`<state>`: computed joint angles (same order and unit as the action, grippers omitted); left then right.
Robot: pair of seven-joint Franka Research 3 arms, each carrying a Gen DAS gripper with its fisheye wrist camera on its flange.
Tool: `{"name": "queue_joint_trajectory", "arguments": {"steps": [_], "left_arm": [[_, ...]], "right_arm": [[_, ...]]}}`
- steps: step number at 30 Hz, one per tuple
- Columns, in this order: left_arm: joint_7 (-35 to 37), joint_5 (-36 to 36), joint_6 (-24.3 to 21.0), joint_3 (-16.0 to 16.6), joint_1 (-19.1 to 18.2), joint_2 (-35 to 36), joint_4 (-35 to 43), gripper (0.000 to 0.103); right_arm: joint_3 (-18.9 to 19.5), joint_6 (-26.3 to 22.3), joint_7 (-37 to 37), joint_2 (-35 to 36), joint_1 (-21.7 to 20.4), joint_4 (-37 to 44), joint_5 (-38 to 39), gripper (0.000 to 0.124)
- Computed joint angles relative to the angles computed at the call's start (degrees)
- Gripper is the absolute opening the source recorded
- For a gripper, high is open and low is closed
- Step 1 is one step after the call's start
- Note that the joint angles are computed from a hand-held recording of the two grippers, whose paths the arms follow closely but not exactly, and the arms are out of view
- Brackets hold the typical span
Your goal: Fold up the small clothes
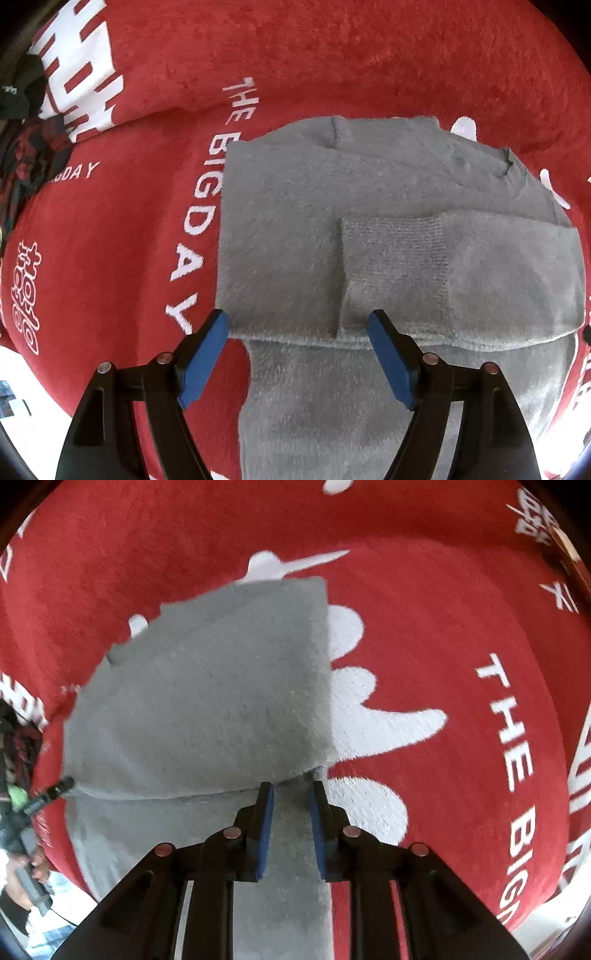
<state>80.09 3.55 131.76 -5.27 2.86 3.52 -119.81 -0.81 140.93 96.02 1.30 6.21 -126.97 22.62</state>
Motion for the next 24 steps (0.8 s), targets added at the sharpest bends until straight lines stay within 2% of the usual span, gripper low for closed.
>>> {"name": "queue_joint_trajectory", "arguments": {"steps": [1,3,4,8,10,11,12,13,17,18,24], "left_arm": [[0.1,-0.2,0.1,0.0,0.0,-0.4,-0.3,0.079],[-0.2,0.1,0.3,0.0,-0.1,-1.1,-1.1,0.079],[-0.4,0.2,0.3,0.0,-0.1,-1.1,-1.1,0.079],[-1.2,0.2,0.3,-0.1,-0.4,-1.4,-1.3,0.079],[-1.5,0.1,-0.1,-0.2,-0.6,-1.7,-1.3,0.079],[-1.6,-0.2,0.0,-0.2,-0.7,-1.6,-1.2,0.079],[-1.7,-0.5,0.2,-0.3,-0.7,-1.8,-1.4,0.079],[-2.0,-0.6,0.4,-0.3,-0.8,-1.8,-1.4,0.079],[-3.1,1.2,-1.0,-0.5,-1.3,-0.7,-0.8,0.079],[-3.1,1.6,-1.5,-0.5,-1.3,-0.5,-0.7,0.079],[-2.9,2.2,-2.8,-0.4,-1.3,-1.4,-1.2,0.079]], "right_arm": [[-0.1,1.0,0.1,-0.3,-0.2,0.0,0.9,0.029],[-0.7,3.6,2.7,0.4,-0.7,0.8,0.6,0.054],[-0.9,3.7,3.6,1.3,-1.0,1.7,1.0,0.055],[-1.3,2.2,1.9,8.6,-3.8,7.8,11.2,0.055],[-0.8,-2.1,1.7,12.4,-5.4,11.4,14.9,0.051],[-0.5,-1.6,1.9,13.0,-5.5,11.9,15.6,0.040],[0.1,-2.4,-0.7,13.3,-6.2,12.6,17.3,0.009],[0.2,-3.8,-1.7,13.4,-6.3,13.4,16.4,0.008],[-2.0,-6.4,2.3,13.8,-2.0,16.1,-2.3,0.008],[-2.2,-6.3,3.5,13.8,-1.5,16.1,-4.5,0.008],[-1.9,-6.0,8.0,10.0,-1.2,13.3,-6.8,0.008]]}}
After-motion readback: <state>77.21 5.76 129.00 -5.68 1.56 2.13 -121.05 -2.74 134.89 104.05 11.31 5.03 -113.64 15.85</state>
